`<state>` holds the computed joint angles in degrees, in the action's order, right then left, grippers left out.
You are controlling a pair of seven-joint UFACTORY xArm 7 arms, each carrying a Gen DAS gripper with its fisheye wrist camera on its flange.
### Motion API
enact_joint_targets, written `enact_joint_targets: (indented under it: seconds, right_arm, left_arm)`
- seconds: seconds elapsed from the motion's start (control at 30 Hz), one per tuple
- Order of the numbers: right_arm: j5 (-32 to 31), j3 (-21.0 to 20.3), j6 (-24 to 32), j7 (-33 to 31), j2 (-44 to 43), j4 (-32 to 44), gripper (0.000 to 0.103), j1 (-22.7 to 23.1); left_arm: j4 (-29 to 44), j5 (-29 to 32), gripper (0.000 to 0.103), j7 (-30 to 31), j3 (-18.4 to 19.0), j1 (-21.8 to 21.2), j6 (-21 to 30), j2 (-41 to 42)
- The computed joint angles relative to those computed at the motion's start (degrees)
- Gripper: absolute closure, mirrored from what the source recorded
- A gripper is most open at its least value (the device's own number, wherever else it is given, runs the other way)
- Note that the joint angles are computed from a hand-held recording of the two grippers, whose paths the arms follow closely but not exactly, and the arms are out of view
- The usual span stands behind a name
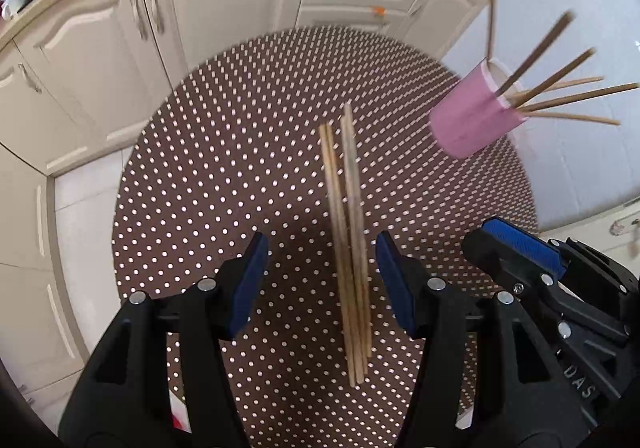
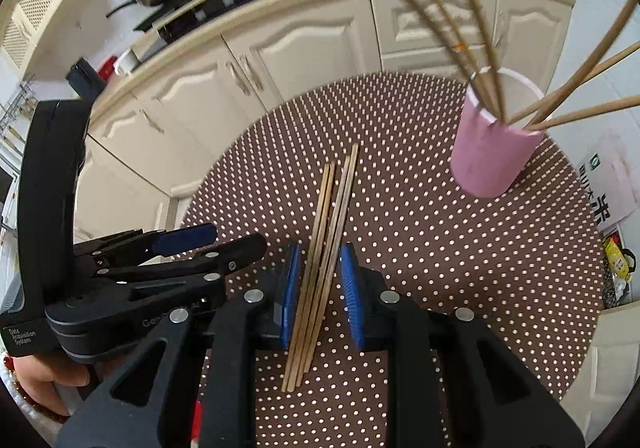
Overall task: Organize utensils
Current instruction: 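Move both open tools back down to the loose chopsticks on the table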
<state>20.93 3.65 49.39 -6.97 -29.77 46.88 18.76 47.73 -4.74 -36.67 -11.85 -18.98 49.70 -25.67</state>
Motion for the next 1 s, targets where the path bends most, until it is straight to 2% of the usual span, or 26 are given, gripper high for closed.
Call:
enact_joint_targets:
  seconds: [0.17,0.27,0.53,0.87,1.0]
  right_arm:
    - [0.51,-0.43,1.45,-1.43,4.48,1.23,0.083,0.0]
    - [0.83,-0.26,2.22,-2.05,7.24,2.25,0.083,-0.34]
    - [1.04,0.01,3.36,-3.39,12.06,4.4,0.083,-2.1]
    - [1.6,0.22,4.89,-4.89,15.94,6.91,0.083,-3.89]
    - [1.69,0.56,4.33,-4.72,17.86,8.3,0.083,-4.28]
  left_arm:
    - [0.74,-0.16,0.047,0.09,0.38,0.29,-0.3,4.7]
    - [1.59,1.81,0.047,-0.1,0.14,0.77,-0.21,7.78]
    - [2.91,0.1,0.047,1.9,1.71,0.6,-2.25,13.33]
    - [7.74,6.3,0.045,1.46,1.57,1.1,-2.07,19.37]
    - [11.03,6.83,0.045,2.96,2.1,1.2,-0.8,22.0]
